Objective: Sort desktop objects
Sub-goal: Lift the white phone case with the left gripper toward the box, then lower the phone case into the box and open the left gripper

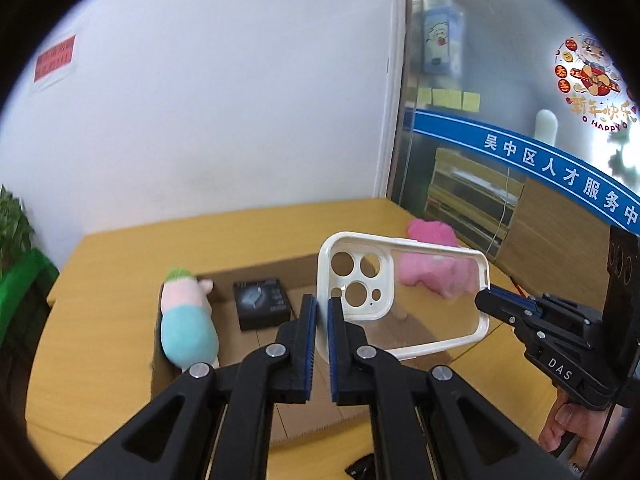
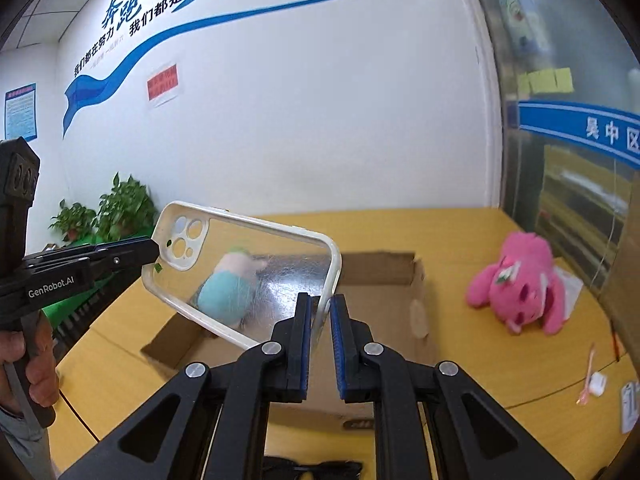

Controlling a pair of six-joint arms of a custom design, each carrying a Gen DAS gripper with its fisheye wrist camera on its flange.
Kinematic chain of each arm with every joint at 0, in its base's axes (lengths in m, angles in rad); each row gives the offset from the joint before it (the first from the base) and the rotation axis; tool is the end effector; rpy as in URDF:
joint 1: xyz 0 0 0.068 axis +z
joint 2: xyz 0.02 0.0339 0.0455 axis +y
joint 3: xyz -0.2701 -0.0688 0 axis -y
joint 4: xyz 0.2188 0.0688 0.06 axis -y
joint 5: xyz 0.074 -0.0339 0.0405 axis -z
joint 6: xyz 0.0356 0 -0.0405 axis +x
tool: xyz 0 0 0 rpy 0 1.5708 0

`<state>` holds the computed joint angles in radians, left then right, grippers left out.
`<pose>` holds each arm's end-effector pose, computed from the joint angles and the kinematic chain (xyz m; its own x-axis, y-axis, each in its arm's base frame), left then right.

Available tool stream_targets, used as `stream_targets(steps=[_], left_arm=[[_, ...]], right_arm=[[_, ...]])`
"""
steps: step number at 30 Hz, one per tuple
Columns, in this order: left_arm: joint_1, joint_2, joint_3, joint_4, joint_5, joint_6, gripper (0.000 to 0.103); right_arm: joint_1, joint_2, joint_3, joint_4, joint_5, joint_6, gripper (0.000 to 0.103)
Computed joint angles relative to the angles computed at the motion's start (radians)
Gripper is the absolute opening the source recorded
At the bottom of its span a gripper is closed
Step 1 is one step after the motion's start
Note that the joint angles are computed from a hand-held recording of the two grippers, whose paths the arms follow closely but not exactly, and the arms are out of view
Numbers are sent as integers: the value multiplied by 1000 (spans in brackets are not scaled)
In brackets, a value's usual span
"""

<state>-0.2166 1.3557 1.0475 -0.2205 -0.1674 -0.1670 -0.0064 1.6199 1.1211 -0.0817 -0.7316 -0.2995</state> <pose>0.2779 -0.0551 0.3131 -0.4976 -0.0583 -0.8654 -0.0115 0.9981 -0.0607 0.3383 0.0216 0.2762 -0.3606 -0.2172 -0.9071 -0.6910 0.7154 0.1034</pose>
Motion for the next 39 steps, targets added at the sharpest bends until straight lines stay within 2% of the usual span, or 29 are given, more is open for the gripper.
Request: stream_targets(steps=[7, 11, 15, 20, 22, 25, 29, 32, 36, 38, 39], left_arm=[[115, -34, 57, -62, 10, 27, 5], [263, -25, 64, -99, 50, 36, 5], [398, 50, 51, -111, 108, 52, 5], [456, 260, 9, -66, 152, 58, 5], [444, 348, 20, -59, 137, 58, 5], [425, 485, 42, -80, 103, 59, 5], [384, 627, 101, -141, 21, 61, 5], [365, 632, 104, -166, -10, 63, 5], [335, 672, 161, -242, -69, 70, 6], [320, 676, 166, -256, -89, 69, 6], [317, 674, 167, -262, -86, 65, 7]], right_arm=[[173, 80, 195, -77, 71, 21, 10], [312, 166, 266, -97, 136, 19, 10], [431, 312, 340, -118, 191, 38, 10], [478, 534, 452, -193, 242, 50, 10], [484, 632, 516, -244, 268, 44, 10], [496, 792, 676, -387, 302, 32, 11], [504, 901, 796, -511, 348, -20, 11], [520, 969, 915, -623, 385, -26, 13], [520, 1046, 1048, -714, 365, 0, 13], [517, 1053, 1073, -741, 355, 1, 18], [513, 1050, 1067, -741, 341, 2, 26]])
